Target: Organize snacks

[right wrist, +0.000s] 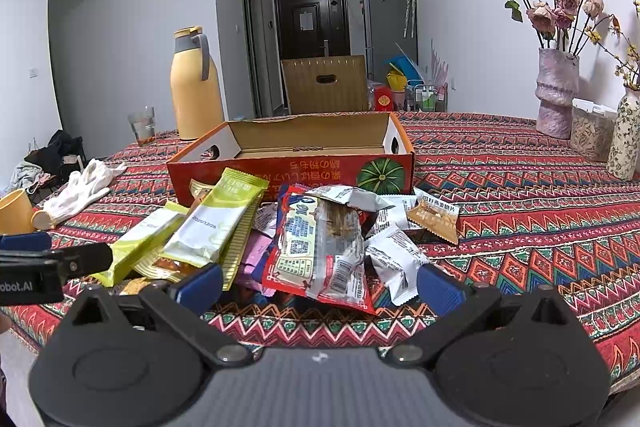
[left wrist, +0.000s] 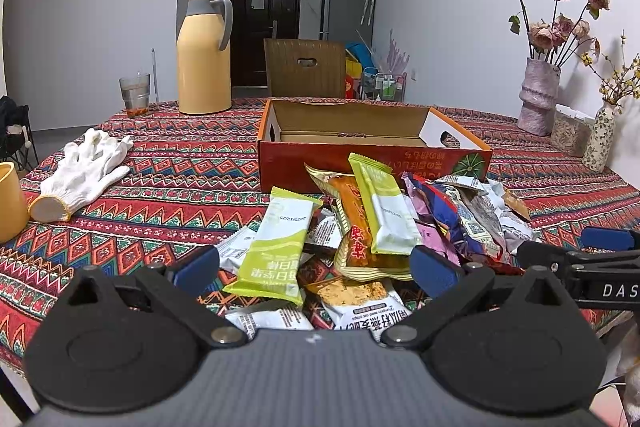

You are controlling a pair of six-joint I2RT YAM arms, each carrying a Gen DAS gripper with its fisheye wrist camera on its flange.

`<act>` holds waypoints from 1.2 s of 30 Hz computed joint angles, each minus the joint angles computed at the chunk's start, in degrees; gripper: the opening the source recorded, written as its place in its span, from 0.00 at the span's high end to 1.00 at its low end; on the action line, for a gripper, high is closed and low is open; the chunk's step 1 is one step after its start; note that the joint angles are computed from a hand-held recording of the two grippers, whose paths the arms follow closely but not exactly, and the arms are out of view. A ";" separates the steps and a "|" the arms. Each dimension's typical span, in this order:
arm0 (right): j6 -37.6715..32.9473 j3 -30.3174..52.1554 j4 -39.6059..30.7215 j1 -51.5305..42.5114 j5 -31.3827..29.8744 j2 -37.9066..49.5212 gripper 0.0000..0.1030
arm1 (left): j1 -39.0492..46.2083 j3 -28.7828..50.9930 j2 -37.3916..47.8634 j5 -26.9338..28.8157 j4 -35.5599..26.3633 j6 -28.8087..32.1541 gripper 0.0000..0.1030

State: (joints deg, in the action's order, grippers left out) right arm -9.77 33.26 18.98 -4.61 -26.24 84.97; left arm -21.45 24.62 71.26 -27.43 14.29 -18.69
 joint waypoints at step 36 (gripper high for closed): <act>-0.01 -2.62 -1.11 13.67 6.83 -2.26 0.15 | 14.34 -7.00 -6.89 12.72 -2.35 1.99 0.00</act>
State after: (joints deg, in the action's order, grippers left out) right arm -9.78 30.64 17.87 9.06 -19.40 82.71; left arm -7.11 17.62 64.38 -14.71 11.94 -16.71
